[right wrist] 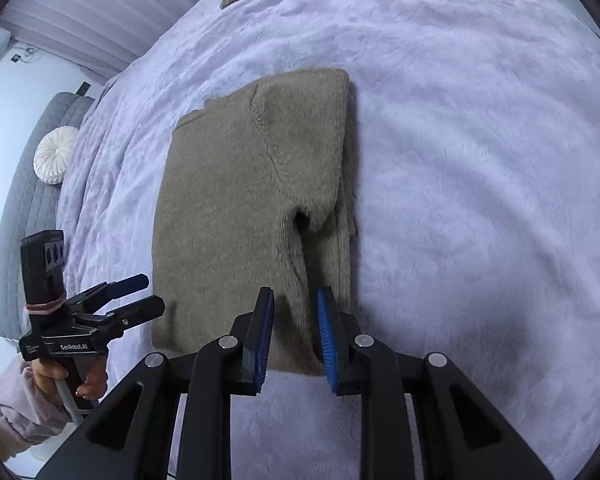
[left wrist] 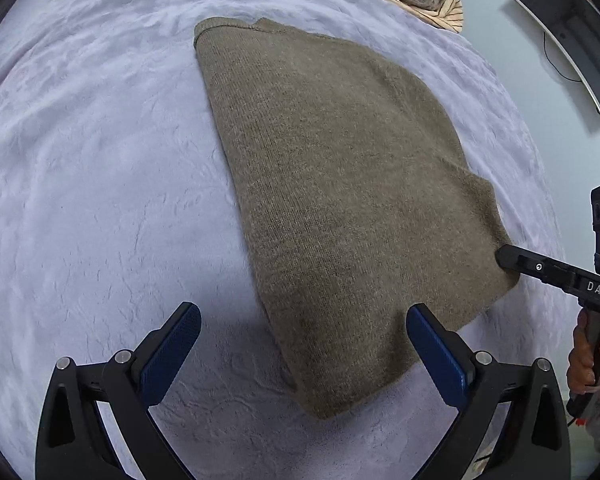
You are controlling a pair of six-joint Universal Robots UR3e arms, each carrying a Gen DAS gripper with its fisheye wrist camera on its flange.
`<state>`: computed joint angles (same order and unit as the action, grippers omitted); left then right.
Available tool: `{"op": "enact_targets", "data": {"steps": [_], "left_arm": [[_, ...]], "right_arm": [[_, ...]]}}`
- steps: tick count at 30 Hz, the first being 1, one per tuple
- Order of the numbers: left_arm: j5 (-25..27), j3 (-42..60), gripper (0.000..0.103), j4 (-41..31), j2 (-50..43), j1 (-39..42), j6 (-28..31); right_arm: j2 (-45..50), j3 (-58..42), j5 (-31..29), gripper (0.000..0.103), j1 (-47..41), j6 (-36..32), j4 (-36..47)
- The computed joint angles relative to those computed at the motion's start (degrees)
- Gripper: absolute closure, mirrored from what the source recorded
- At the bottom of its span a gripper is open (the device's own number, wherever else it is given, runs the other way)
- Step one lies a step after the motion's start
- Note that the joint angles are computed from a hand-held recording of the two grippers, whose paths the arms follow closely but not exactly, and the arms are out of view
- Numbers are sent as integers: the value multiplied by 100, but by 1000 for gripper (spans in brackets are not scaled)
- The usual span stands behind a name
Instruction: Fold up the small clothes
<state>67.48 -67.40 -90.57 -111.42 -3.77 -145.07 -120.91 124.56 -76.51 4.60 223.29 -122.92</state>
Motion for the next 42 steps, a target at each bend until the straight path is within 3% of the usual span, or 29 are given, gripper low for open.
{"op": "enact_targets", "data": {"steps": [1, 4, 11, 17, 24, 29, 34, 42], "left_arm": [[167, -203, 0, 244, 109, -45, -130], [586, -660, 2, 665, 238, -89, -361], [619, -1263, 2, 806, 532, 101, -295], [709, -1151, 2, 582, 611, 91, -437], [999, -969, 2, 444, 671, -15, -575], [1208, -804, 2, 460, 546, -234, -801], [1357, -445, 1, 303, 346, -363, -1095], [1612, -346, 1, 413, 340, -493, -1406]], "right_arm": [[-21, 25, -46, 96, 61, 89, -12], [-95, 209, -164, 96, 152, 401, -101], [-889, 1594, 294, 95, -352, 796, -636], [-512, 954, -230, 83, 202, 1074, -193], [-246, 37, -796, 82, 702, 1256, 637], [-399, -87, -732, 81, 515, 1109, 882], [-396, -165, -493, 68, 252, 729, 898], [-222, -189, 83, 64, -236, -33, 880]]}}
